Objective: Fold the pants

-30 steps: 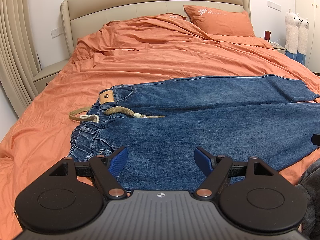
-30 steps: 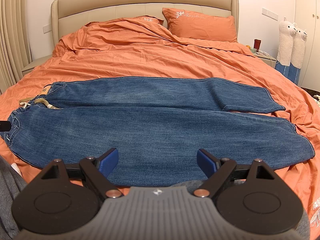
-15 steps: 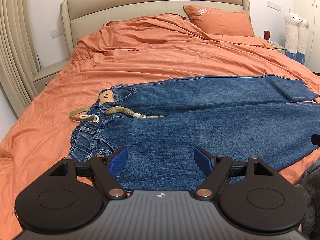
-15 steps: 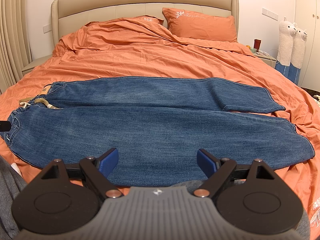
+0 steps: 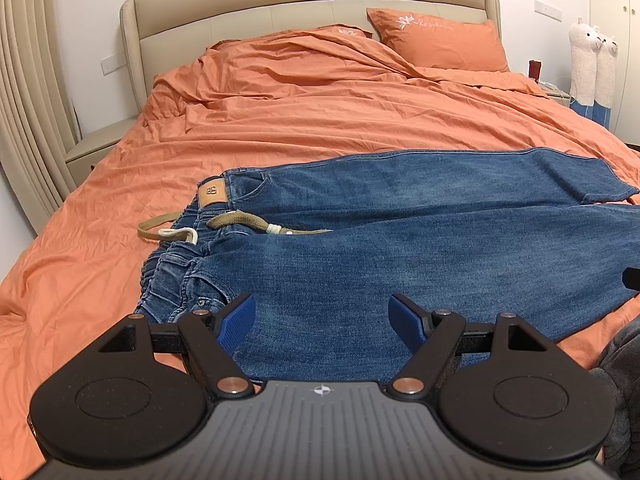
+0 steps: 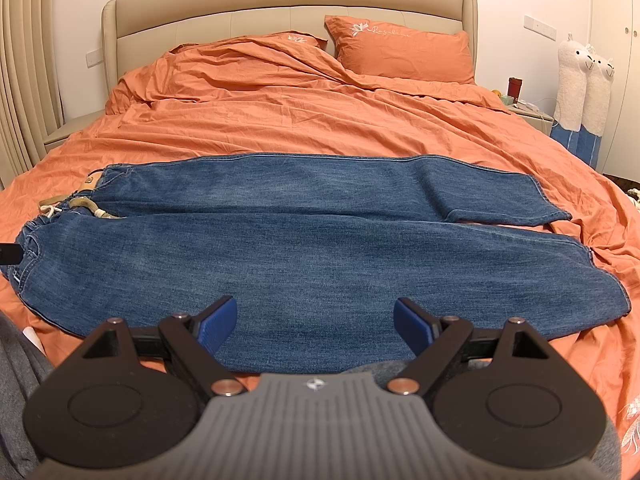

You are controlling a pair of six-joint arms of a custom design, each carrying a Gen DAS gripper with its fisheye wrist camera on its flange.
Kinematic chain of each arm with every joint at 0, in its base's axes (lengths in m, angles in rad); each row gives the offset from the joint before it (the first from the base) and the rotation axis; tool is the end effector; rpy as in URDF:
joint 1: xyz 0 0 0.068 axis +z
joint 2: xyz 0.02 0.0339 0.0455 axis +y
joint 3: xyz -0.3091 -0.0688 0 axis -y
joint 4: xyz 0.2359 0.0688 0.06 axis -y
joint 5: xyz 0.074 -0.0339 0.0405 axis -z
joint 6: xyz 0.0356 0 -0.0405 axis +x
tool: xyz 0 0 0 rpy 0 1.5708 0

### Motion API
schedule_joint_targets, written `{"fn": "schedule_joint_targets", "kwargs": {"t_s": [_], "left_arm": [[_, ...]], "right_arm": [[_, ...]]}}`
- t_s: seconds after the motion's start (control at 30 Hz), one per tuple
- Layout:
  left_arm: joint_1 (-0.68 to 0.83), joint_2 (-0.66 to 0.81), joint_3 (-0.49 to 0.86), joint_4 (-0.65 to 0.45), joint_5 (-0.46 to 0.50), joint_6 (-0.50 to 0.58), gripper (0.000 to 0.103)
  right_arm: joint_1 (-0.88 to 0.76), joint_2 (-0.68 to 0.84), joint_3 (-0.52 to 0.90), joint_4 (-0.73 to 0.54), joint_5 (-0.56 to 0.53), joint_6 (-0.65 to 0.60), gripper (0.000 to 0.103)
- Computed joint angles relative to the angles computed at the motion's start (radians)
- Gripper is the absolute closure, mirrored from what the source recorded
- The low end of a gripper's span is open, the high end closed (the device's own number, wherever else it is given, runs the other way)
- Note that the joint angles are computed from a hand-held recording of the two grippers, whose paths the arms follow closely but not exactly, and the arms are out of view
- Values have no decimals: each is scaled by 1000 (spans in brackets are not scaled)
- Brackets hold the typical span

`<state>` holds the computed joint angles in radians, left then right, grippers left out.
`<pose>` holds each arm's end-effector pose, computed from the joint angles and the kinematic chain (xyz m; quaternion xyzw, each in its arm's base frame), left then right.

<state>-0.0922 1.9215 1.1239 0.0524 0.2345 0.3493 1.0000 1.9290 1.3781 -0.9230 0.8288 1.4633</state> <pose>0.4112 -0.0463 0.2032 0.2450 0.8774 -0.0552 0.4089 0.2221 0.2974 0.2330 0.2289 0.8854 -0.0920 0.3940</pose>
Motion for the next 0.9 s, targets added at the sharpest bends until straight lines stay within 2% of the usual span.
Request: {"fn": "schedule_joint_targets", "kwargs": {"t_s": [0.43,0.7,0.9], "left_arm": [[10,22,8,-10,22,-3,14],[29,23,89,-132,79,-19,14],[53,53,198,-197,89,10,14]], "right_arm": [[-4,3,-2,10,-3,-5,21],[-3,-10,-13,44,7,-34,21],[-15,-33,4,83,36,-136,21]]}}
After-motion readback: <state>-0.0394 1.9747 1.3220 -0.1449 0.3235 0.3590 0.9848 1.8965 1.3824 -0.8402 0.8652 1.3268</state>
